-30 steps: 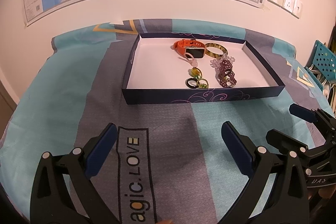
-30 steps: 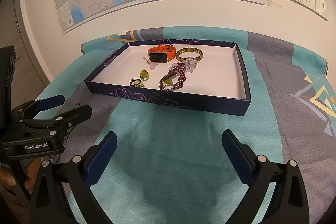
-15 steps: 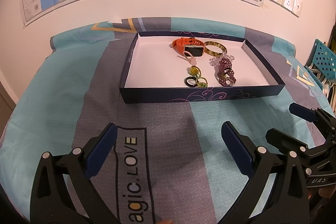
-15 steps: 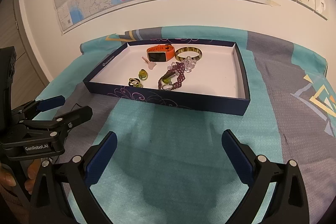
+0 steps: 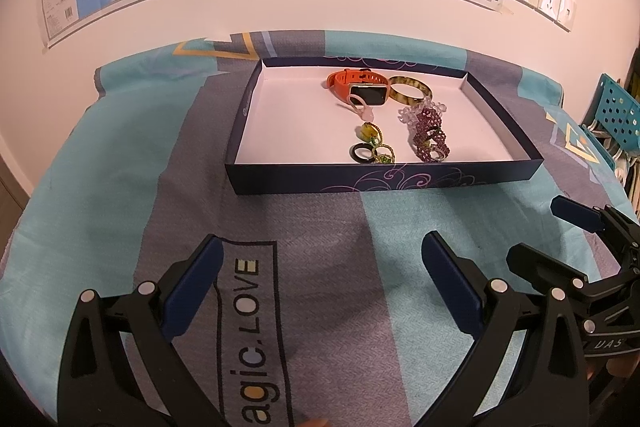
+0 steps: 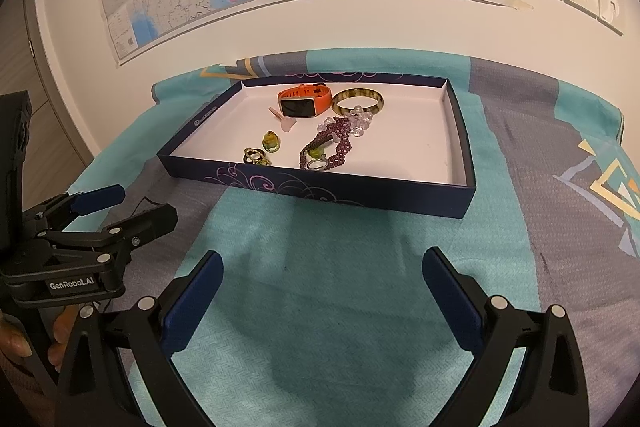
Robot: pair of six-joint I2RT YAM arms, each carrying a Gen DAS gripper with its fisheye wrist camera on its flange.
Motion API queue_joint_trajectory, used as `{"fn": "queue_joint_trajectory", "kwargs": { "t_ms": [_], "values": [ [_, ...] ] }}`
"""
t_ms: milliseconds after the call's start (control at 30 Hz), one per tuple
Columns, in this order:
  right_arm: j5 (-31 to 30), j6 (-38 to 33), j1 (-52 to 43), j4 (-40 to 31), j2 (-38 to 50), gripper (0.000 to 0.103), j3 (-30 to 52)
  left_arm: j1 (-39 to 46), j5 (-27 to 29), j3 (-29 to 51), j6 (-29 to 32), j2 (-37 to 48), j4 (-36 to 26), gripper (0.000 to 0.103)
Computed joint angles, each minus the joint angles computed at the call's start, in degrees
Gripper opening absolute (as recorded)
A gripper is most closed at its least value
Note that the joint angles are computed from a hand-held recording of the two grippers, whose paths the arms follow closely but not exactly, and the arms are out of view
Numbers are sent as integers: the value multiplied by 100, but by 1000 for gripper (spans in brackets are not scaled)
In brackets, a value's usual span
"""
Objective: Organize jewelry
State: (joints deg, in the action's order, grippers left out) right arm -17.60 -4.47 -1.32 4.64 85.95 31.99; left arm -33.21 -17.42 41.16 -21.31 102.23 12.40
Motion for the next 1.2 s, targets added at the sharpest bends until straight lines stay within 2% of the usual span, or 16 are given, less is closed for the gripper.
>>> {"fn": "queue_joint_trajectory", "kwargs": {
  "t_ms": [1200],
  "values": [
    [3,8,-16,13,32,96,-2,-57,15,67,-52,142,5,98]
  ]
}}
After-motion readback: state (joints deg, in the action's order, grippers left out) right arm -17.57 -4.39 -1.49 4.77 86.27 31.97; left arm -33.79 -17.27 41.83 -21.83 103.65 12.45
